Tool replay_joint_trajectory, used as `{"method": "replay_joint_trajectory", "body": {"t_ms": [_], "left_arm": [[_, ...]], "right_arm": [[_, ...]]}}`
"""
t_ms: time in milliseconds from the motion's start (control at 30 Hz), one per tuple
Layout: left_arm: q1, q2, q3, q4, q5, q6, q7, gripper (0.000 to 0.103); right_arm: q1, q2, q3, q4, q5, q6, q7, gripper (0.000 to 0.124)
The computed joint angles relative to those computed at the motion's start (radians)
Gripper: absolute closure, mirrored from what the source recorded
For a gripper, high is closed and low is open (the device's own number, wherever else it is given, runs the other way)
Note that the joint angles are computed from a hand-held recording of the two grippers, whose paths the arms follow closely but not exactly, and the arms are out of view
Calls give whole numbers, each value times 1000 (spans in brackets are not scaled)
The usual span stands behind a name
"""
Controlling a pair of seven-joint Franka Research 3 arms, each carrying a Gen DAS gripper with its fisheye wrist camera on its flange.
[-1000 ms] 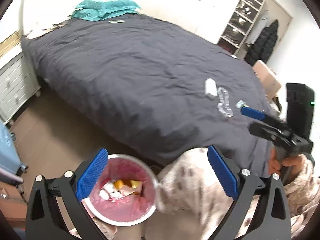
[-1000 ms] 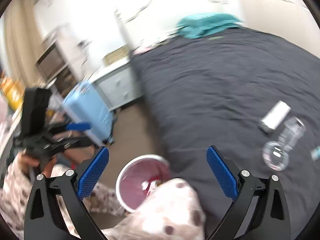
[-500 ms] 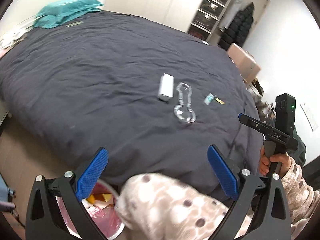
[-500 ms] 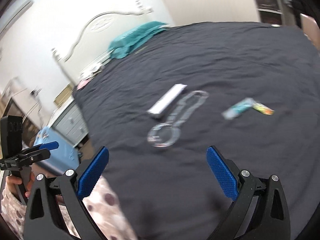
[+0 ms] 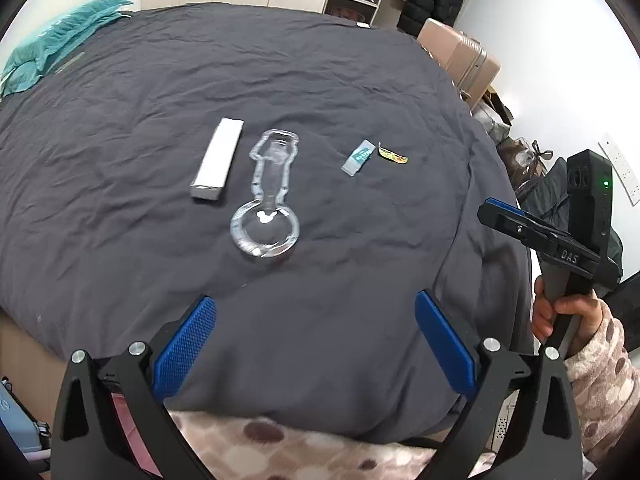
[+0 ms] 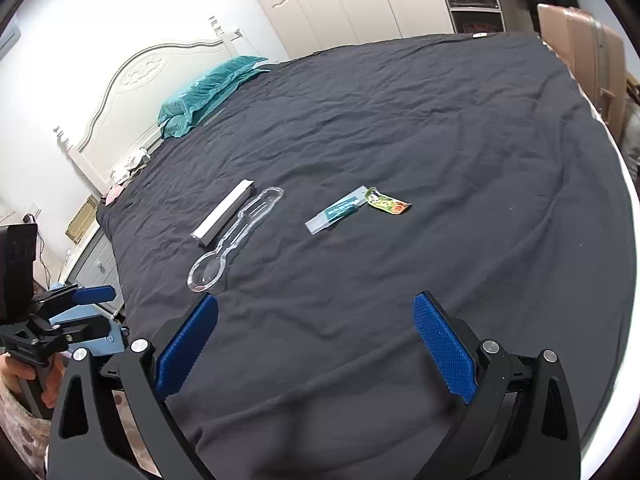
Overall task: Collect trash
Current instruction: 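Grasp the clear plastic tray by its edge with the right tool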
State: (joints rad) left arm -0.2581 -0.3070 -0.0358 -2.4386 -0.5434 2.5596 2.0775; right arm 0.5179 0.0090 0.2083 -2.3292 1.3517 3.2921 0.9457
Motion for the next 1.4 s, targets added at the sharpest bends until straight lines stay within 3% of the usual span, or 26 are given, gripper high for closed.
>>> {"method": "replay_joint_trajectory", "body": {"t_ms": [100, 167, 333, 467, 633, 733, 900, 1033, 1133, 1200, 1400], "left_arm": [[1, 40, -11, 29, 1, 6, -11, 5], [12, 64, -23, 42, 20, 11, -34, 5], [36, 112, -24, 70, 6, -7, -34, 5], [62, 133, -28, 84, 1, -31, -20, 5], [96, 144, -47, 81, 61, -9, -36, 5], [104, 146, -49, 77, 94, 7, -38, 5], [107, 152, -34, 76, 56, -3, -2, 5], [119, 153, -27, 78, 17, -21, 31, 5], [128, 155, -30, 79, 18, -22, 33, 5], [135, 156, -30, 81, 21, -27, 29, 5], [147, 136, -24, 63, 19, -24, 21, 5]], "right_arm": [[-14, 20, -2, 37, 74, -32, -84, 29], [-28, 53, -2, 104, 205, -82, -229, 29], [-32, 170, -11, 254, 270, -161, -313, 29], [-42, 283, -6, 357, 52, -241, -107, 35], [26, 413, -87, 503, -367, -346, 268, 40], [59, 475, -126, 585, -524, -402, 404, 44], [127, 570, -209, 712, -762, -501, 645, 61], [181, 603, -266, 754, -903, -518, 815, 61], [165, 622, -246, 776, -949, -510, 855, 66], [144, 631, -222, 784, -971, -509, 865, 88], [27, 608, -93, 728, -963, -445, 845, 109]]}}
